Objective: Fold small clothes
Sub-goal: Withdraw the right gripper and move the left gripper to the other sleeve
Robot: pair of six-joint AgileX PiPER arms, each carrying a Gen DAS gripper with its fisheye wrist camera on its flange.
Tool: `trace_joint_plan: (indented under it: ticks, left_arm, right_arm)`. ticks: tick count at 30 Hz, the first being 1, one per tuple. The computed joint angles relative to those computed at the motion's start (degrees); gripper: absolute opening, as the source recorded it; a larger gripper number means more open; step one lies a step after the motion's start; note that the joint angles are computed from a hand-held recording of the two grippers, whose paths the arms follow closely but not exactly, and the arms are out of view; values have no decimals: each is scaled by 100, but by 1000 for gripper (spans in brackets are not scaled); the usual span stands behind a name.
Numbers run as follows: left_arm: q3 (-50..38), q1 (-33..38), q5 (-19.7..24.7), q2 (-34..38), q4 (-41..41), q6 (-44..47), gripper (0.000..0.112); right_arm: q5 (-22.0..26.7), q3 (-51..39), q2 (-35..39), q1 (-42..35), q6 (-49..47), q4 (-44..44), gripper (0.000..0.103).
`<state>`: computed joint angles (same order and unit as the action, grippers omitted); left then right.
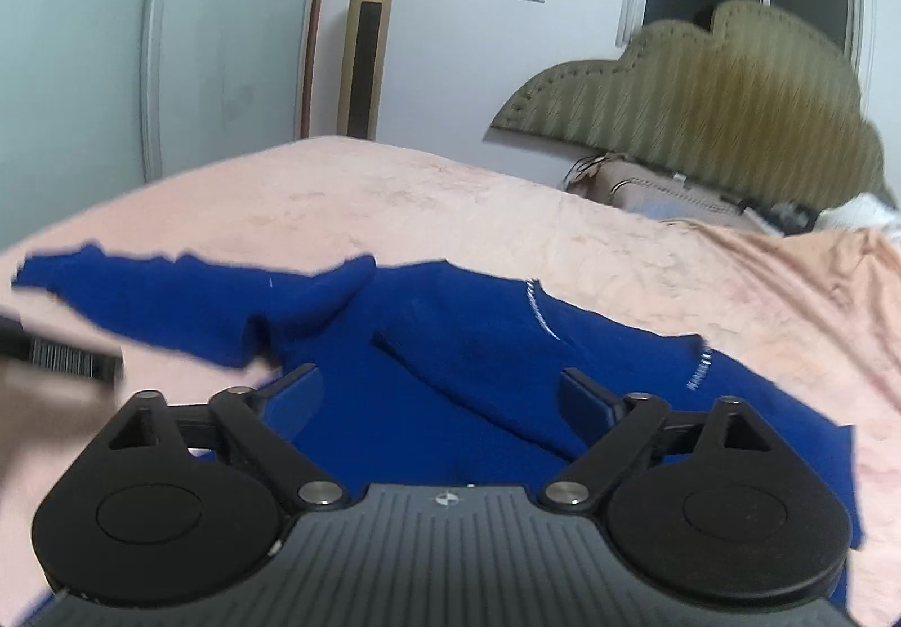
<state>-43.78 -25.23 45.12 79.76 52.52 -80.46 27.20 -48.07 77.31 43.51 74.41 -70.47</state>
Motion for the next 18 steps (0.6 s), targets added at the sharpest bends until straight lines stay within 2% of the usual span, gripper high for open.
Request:
trace_joint_plan:
  ticks: [7, 13, 18]
  left_arm:
    - [-94, 206, 47, 111, 33, 20, 103]
    - [-243, 381, -6, 285, 12, 25, 103]
    - [-370, 449, -54, 378, -81, 87, 103]
  right_arm:
    - [509, 636, -592, 44, -77, 379, 100]
    - [197, 1146, -1119, -517, -44, 723, 101]
    - [-24, 1355, -1274, -780, -93, 853, 101]
